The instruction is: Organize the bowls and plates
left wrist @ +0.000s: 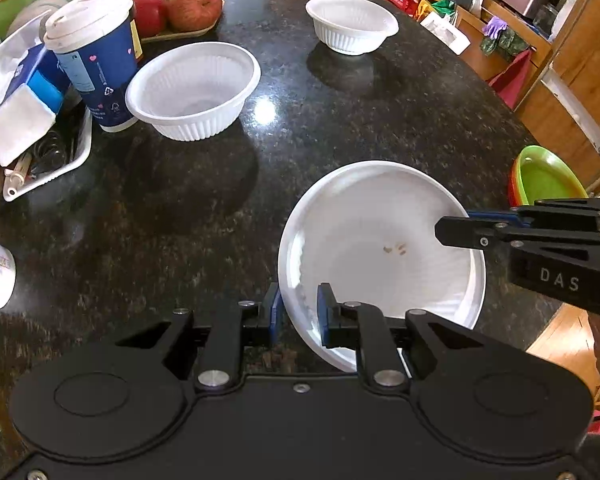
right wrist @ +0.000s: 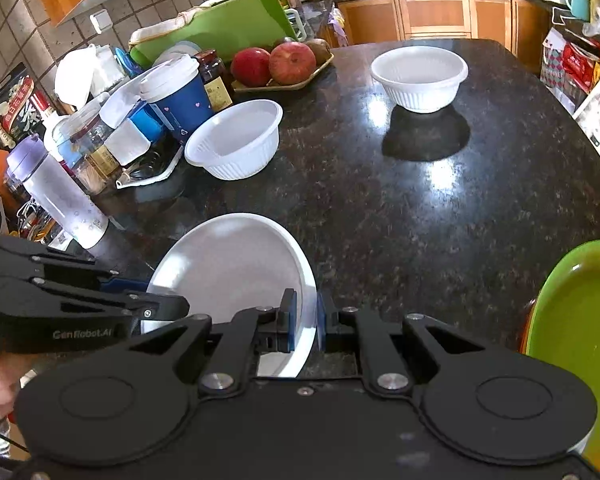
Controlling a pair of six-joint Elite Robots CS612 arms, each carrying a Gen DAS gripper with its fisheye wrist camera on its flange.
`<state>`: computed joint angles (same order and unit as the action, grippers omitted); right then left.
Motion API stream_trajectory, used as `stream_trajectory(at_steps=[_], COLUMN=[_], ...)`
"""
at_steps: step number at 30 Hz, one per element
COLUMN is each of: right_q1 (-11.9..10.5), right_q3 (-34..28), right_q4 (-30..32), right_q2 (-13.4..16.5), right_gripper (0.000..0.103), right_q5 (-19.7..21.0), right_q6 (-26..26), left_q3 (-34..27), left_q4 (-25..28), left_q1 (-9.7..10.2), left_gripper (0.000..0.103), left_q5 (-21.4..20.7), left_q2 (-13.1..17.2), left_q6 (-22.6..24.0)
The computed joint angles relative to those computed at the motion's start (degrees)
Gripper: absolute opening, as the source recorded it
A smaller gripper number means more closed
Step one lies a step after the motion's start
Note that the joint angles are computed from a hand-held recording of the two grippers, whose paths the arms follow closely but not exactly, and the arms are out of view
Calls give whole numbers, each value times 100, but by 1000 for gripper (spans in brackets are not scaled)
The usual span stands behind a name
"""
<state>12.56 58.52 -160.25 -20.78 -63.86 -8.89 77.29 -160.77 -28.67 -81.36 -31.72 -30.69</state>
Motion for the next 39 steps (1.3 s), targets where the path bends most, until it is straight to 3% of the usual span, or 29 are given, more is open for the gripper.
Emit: stream_trajectory(at_steps=[13,18,26,31,36,39], right_q1=[32,4,-17,-34,-78,-70], right_q3=[2,-52,-128,-144,-146,-105], right_q4=[-463,-520,-439,-509,-607,-805], right_q2=[106,173,229,249,250,238], right_gripper=[12,12,12,12,28,34], right_q5=[-413,-370,-274,-260,-58,-47], right_q6=[87,92,49,117,244,137], left_q3=[-73,-119,-217,-162,-41,-15], left_q4=[-422,-551,-469,-816,-1304,-1408], left_q1=[-99,-135,-102,-119,-178,-204], left_gripper=[24,25,26,26,47,47], left_q5=[341,488,287,339,591,722], left_q2=[194,273,357,390,369,359], left_q6=[167,114,-17,26,229,264])
